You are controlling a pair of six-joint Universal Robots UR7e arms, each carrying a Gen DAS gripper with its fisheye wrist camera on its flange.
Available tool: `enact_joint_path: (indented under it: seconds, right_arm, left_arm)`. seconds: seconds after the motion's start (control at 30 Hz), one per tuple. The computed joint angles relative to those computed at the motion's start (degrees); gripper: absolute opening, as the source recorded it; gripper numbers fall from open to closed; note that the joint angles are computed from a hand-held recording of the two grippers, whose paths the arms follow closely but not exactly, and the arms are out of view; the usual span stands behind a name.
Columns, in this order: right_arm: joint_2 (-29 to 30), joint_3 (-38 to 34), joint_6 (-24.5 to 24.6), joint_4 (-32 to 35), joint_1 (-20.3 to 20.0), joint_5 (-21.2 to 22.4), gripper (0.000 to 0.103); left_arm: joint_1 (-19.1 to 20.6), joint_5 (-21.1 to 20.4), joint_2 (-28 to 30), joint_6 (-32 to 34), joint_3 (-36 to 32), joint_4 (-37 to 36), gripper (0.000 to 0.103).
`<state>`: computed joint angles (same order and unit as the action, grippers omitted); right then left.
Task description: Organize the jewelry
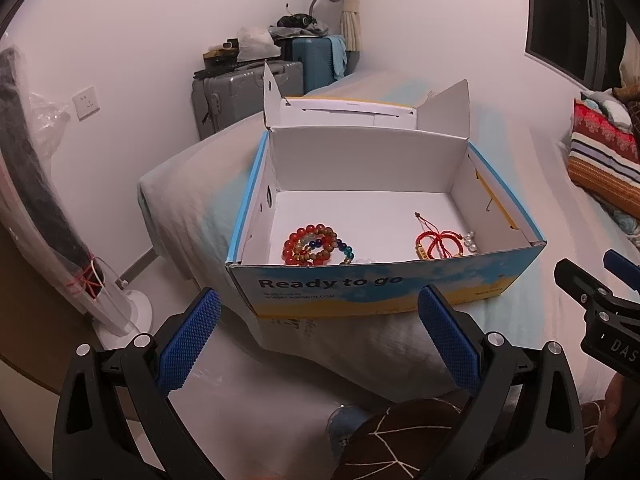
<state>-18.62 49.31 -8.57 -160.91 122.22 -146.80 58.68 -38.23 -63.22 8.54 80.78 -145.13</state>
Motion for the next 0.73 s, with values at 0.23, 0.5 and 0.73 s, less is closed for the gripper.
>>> enact_joint_path:
  seconds: [0.23, 0.5, 0.73]
  right_arm:
    - [-0.1, 0.2, 0.0, 0.0, 0.0, 0.0, 0.095]
    - [-0.1, 0.1, 0.0, 0.0, 0.0, 0.0, 0.095]
    - [-0.3, 0.5, -0.2, -0.3, -0.1, 0.2, 0.095]
  left_arm:
    - [-0.1, 0.0, 0.0, 0.3, 0.1, -0.4, 0.097]
    - [0.0, -0.5, -0.1, -1.4, -0.3, 1.6, 0.097]
    - [0.0, -0.1, 0.1, -0.5, -0.2, 0.4, 0.097]
